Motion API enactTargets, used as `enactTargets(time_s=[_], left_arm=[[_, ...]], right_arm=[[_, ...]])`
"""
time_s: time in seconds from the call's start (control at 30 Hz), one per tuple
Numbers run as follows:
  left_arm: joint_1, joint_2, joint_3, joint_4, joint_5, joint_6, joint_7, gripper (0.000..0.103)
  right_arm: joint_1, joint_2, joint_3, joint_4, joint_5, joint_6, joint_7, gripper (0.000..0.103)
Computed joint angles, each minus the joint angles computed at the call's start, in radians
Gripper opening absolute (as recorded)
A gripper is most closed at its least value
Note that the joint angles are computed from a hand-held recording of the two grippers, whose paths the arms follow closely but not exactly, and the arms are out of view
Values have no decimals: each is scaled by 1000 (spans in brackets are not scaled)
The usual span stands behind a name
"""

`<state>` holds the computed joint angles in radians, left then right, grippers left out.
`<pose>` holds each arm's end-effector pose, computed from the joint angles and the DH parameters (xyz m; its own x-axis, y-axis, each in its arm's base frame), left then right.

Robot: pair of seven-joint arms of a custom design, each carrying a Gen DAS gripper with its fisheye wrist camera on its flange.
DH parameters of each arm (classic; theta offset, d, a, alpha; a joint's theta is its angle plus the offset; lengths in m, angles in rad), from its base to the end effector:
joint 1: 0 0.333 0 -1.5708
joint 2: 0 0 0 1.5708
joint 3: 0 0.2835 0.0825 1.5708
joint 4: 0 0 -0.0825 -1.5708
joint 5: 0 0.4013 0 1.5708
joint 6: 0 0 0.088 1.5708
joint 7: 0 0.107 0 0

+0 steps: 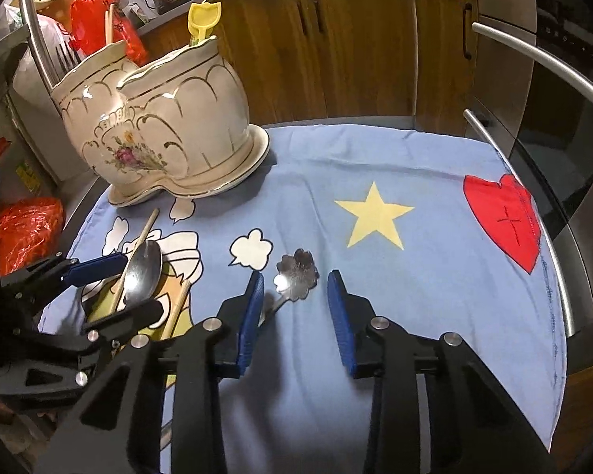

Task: Organize utensils
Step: 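Grasp the silver spoon with the left tool while the right tool grasps the flower-shaped spoon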

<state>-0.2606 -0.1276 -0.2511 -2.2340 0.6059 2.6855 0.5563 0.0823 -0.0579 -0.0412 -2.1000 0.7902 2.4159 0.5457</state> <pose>0.4806 -0.2934 0.4417 0.0015 -0.9982 0.0600 -0.7649 -0.0398 -0.6430 0.5820 0.0274 0.4460 0.5755 -0.7961 -0.1872 -0.6928 -0.3530 -0.6289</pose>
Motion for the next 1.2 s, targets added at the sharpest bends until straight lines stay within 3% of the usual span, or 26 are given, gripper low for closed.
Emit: enactTargets(time_s=[0.13,0.3,0.5,0.87,1.2], left_arm=[[-5,17,-9,29,15,-57,6,66],[-7,17,-12,42,55,-111,-42,43],[1,-2,2,10,24,-48,-41,42],[34,-115,-20,-77,128,40,-161,42],[50,-235,-39,-125,180,52,-211,42]], right_arm=[[-1,19,1,21,3,-14,12,33],[-3,30,2,33,-4,-13,26,15],[-15,36,-3,46,34,-27,17,4],[-15,-49,-21,-10,165,11,-94,2],[9,-139,-47,-56,275,35,-218,2]])
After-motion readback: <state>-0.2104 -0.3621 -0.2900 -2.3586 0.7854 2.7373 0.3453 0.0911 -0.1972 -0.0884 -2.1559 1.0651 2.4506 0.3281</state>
